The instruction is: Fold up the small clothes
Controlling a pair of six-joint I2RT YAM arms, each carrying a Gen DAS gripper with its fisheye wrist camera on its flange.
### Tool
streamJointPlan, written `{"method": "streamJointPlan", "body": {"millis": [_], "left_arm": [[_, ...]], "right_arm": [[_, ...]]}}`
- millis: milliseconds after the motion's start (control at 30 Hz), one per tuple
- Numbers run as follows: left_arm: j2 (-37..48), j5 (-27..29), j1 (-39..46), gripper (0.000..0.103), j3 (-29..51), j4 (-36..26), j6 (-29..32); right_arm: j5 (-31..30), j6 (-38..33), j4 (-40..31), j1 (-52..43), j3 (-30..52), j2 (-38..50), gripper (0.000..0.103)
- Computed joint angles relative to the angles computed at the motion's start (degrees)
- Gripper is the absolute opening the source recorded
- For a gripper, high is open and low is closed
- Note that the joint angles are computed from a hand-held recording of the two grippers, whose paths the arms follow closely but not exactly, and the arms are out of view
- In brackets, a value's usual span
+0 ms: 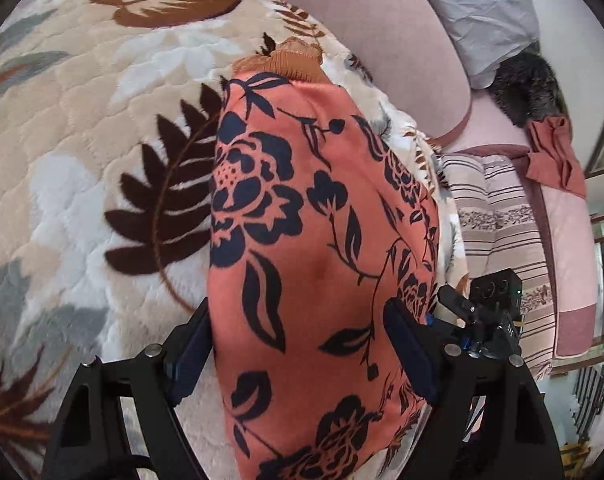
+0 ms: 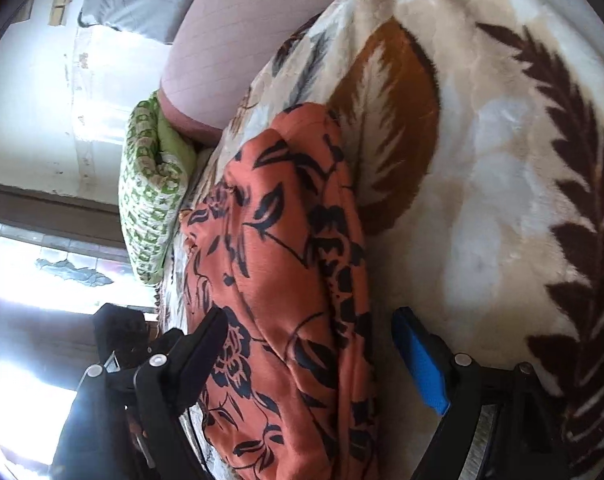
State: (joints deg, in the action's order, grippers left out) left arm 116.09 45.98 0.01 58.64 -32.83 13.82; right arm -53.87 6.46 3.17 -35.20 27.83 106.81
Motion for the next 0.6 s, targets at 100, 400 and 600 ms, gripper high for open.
{"method": "streamJointPlan", "body": {"millis": [100,400,600], "left_arm": [[0.17,2.33,1.09,0.082,-1.53,2.06,2.55],[-1.09,4.38,1.01,0.082,-6.44,9.34,4.21],[-4.08,1.34,-0.54,0.067,-9.67,15.16,0.36]], "right_arm": [[-0.56,1.45,2.86,2.29,-0.05,0.82,0.086],[-4.03,11.97,17.08,10.23,-2.8,2.53,0.078],[1.14,16.26,20.39,13.78,-3.76,2.13,0.052]]}}
